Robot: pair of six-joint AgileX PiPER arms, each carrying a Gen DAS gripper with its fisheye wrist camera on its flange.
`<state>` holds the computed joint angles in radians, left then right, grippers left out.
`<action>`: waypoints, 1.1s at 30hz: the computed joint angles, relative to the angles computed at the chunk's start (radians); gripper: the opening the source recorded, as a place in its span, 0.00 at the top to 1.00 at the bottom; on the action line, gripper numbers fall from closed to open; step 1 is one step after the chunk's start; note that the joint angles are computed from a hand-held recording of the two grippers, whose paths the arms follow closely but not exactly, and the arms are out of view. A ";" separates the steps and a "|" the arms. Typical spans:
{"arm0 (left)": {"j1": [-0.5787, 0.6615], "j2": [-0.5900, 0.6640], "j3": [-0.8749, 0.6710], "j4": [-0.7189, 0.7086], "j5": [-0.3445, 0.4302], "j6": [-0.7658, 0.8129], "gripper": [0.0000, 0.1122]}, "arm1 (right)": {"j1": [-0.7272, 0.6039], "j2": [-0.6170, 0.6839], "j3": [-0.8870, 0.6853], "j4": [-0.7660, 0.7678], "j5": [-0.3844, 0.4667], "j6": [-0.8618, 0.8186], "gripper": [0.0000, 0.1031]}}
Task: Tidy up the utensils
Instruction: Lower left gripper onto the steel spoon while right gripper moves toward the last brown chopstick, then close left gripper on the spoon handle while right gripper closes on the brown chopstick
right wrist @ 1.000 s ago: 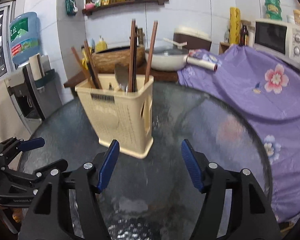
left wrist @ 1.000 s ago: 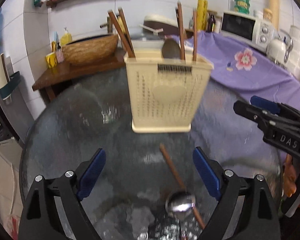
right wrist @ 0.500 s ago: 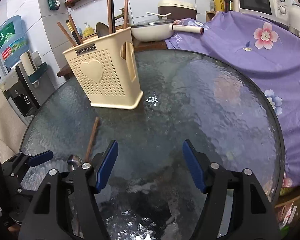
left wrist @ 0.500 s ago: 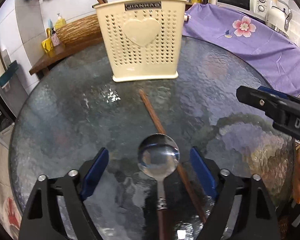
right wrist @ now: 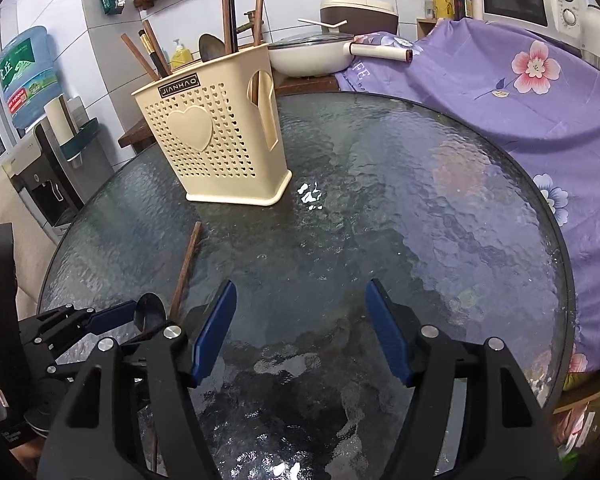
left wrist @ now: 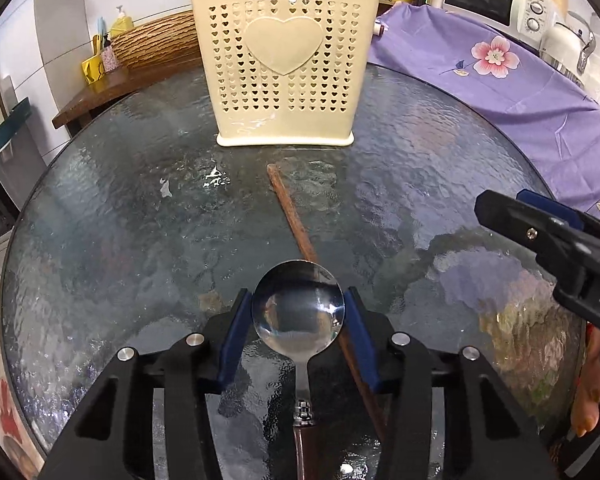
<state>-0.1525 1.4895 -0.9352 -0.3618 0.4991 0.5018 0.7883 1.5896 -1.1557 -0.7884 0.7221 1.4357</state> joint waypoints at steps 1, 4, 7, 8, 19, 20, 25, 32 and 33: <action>0.004 -0.001 0.000 -0.011 0.002 0.009 0.59 | -0.001 0.002 -0.004 0.004 0.000 -0.007 0.35; 0.019 -0.005 -0.003 -0.037 0.006 0.029 0.59 | -0.001 0.023 -0.036 0.027 0.005 -0.051 0.35; 0.057 -0.012 -0.009 -0.078 0.020 0.074 0.59 | -0.011 0.055 -0.082 0.082 -0.003 -0.135 0.35; 0.066 -0.012 -0.010 -0.084 0.021 0.084 0.59 | -0.015 0.071 -0.105 0.108 -0.002 -0.173 0.35; 0.225 0.047 -0.065 -0.142 0.075 0.154 0.59 | -0.047 0.401 -0.603 0.455 0.169 -0.629 0.47; 0.241 0.056 -0.074 -0.138 0.077 0.150 0.59 | -0.046 0.429 -0.644 0.465 0.196 -0.645 0.51; 0.290 0.083 -0.101 -0.129 0.080 0.146 0.59 | -0.026 0.546 -0.812 0.470 0.310 -0.689 0.62; 0.298 0.102 -0.116 -0.126 0.065 0.158 0.59 | -0.019 0.670 -1.010 0.481 0.415 -0.749 0.71; 0.291 0.102 -0.115 -0.112 0.057 0.150 0.59 | -0.022 0.687 -1.042 0.487 0.429 -0.764 0.71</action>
<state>0.1381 1.5915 -1.0500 -0.4737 0.5562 0.6513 0.7667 2.2766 -2.1976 -0.3018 1.1512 0.6721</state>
